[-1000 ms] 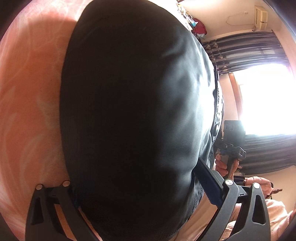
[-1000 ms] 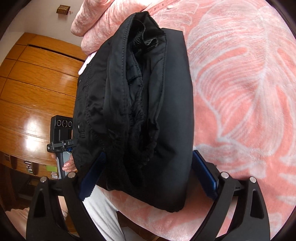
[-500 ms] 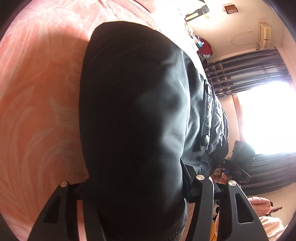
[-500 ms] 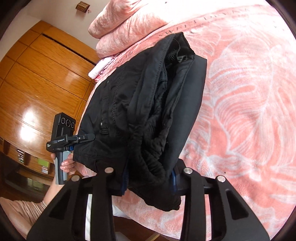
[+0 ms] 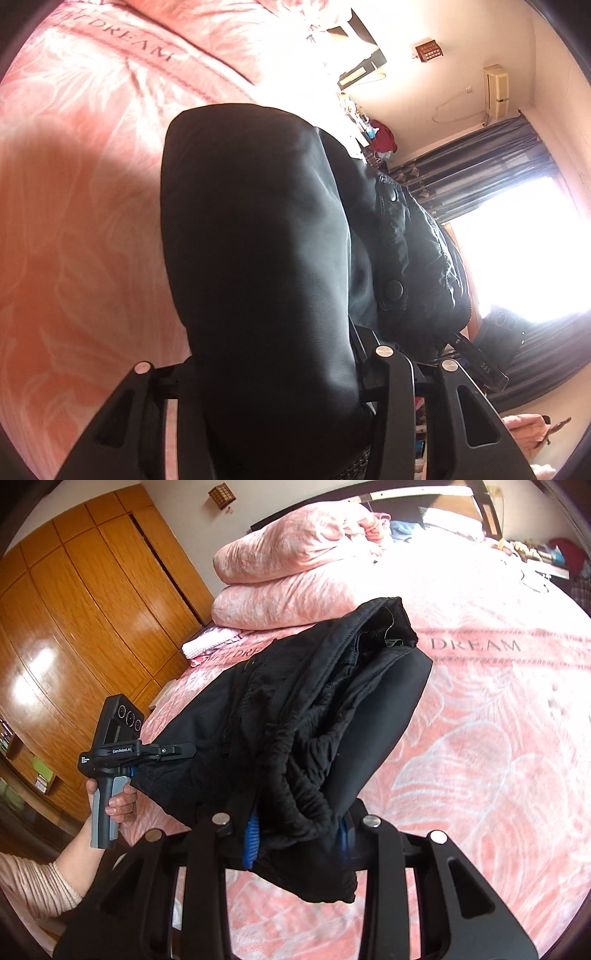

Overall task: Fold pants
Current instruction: 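Lower the folded pants onto the bed and open both grippers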

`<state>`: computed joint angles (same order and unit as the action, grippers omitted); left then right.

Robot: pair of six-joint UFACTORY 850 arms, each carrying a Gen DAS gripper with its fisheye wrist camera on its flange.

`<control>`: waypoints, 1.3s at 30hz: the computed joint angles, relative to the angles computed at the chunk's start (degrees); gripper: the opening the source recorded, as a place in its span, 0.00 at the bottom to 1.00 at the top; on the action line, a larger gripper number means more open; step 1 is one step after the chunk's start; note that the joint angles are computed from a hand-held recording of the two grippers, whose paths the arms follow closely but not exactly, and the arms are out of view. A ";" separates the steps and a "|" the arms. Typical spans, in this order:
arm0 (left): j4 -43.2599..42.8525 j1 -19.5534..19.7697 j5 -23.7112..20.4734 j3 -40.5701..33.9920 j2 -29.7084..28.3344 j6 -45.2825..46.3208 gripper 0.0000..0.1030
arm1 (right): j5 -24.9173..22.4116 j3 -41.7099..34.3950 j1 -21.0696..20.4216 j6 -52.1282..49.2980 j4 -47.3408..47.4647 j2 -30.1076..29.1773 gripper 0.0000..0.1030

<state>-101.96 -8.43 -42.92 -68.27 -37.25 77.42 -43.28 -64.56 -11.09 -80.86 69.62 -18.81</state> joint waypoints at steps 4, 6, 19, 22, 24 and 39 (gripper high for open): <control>-1.97 -1.35 3.00 -6.02 -2.96 0.72 0.41 | -1.12 -8.30 -0.82 -0.17 -0.07 -6.75 0.30; -1.51 -1.83 5.02 -9.35 -4.84 -0.30 0.41 | -1.80 -13.11 -0.79 0.92 -1.20 -11.01 0.30; 13.00 -4.69 14.11 -23.51 -14.43 -13.38 0.53 | -9.87 -30.18 -2.88 13.75 -3.72 -31.72 0.43; 15.66 -4.76 15.31 -24.98 -15.58 -17.55 0.72 | -8.37 -29.11 -3.07 14.87 -3.53 -31.71 0.68; 13.88 -4.90 16.51 -23.48 -15.02 -16.27 0.80 | -9.16 -29.23 -3.19 15.39 -2.80 -32.25 0.70; -4.81 -9.28 38.21 -7.97 -2.27 -0.24 0.94 | 9.87 -12.90 -1.71 9.89 -0.37 -18.90 0.82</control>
<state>-106.77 -17.71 -4.71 -76.24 -39.51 77.18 -33.41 -77.46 -12.80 -70.97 69.25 -37.71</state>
